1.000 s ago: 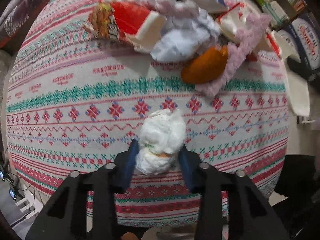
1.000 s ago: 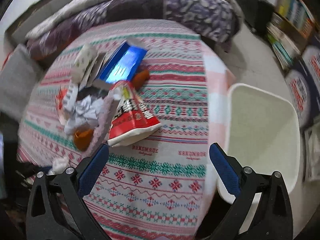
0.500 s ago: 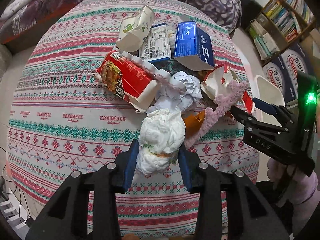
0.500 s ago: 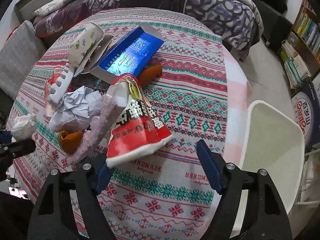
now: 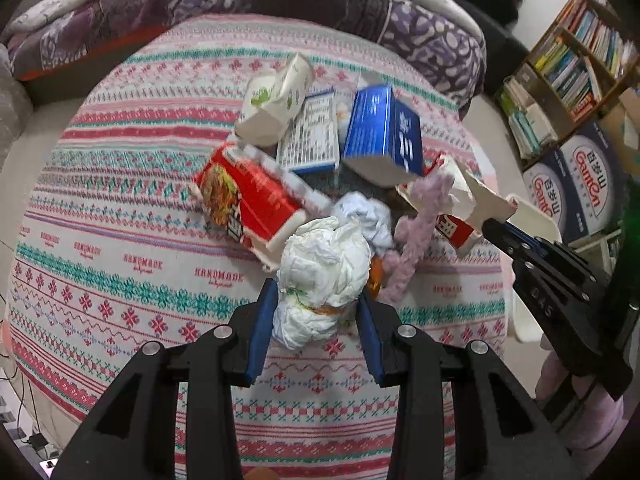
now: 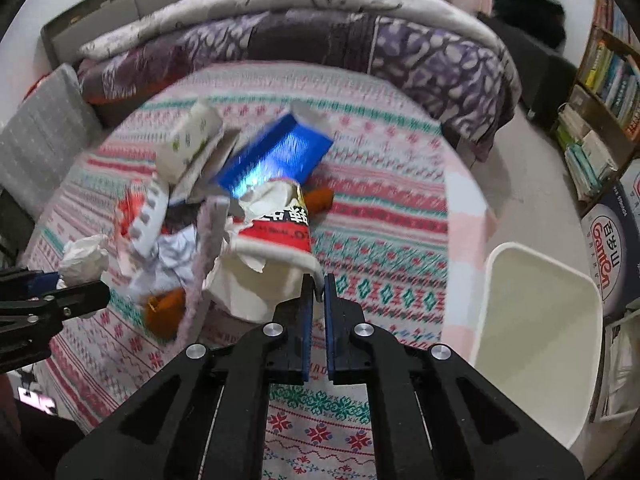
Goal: Collect trash
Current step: 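Grasp the red-and-white paper cup with the right gripper while the left holds the tissue, then lift the paper cup with the right gripper and carry it toward the white bin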
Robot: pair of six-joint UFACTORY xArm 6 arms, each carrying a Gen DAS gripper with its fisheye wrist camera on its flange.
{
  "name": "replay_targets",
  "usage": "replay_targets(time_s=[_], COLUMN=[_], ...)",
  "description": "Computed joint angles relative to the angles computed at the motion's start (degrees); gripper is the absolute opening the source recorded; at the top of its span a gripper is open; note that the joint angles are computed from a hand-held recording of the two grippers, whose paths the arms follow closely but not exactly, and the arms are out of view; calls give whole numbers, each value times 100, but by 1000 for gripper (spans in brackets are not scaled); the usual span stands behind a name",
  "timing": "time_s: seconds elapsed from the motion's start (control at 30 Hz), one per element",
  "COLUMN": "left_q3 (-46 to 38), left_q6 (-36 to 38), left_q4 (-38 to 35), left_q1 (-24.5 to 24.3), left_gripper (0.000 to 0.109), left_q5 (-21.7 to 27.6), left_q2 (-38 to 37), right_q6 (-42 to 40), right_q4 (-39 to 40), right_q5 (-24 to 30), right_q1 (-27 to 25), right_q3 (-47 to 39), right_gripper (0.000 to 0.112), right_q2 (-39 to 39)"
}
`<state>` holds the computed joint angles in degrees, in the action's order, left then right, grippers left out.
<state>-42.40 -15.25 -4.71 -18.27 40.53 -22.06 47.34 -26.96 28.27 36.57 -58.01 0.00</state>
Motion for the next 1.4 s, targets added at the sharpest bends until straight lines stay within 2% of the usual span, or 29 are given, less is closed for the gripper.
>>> replay_targets(time_s=[0.27,0.53,0.67,0.77,0.83,0.9,0.93,1.03,1.07,1.17,1.4], left_q3=[40,5,-70,-89,-116,-106,-112,-95,-86,-50,11], left_q6=[-440,-655,-797,-853,-854,-836,-817,-770,-728,-588,-459], left_q4=[386,551,665,712,689,658,633,559,493,292,106], left_q1=[-124,-271,-367,-410,-424,-411,-402,-341,-296,-175,14], left_gripper=[39,39,39,39,39,39,39,39,39,39,39], left_q5=[-538,-824,-923,-941,-943,-932,-916,-861,-844,-798,-750], left_q2=[-54,7,104,130,165,160,168,150,138,89,62], right_q6=[629,1098,1103,711,430,447,574,56,148,271,-190], right_q4=[-586,-1049,-993,-296,335,463,282,449,184,-419,-15], right_q5=[-193,-207,-230,-468,-644,-765,-795,-918,-864,-632,-590], right_q1=[-124,-189,-279,-414,-494,-537,-543,-481,-452,-364,-337], right_q3=[100,301,404,557,646,658,628,437,333,-33,-583], right_gripper=[4,1,1,2,10,49,53,70,76,78,76], right_q2=[-248,-524,-642,-686,-673,-617,-572,-304,-205,148,776])
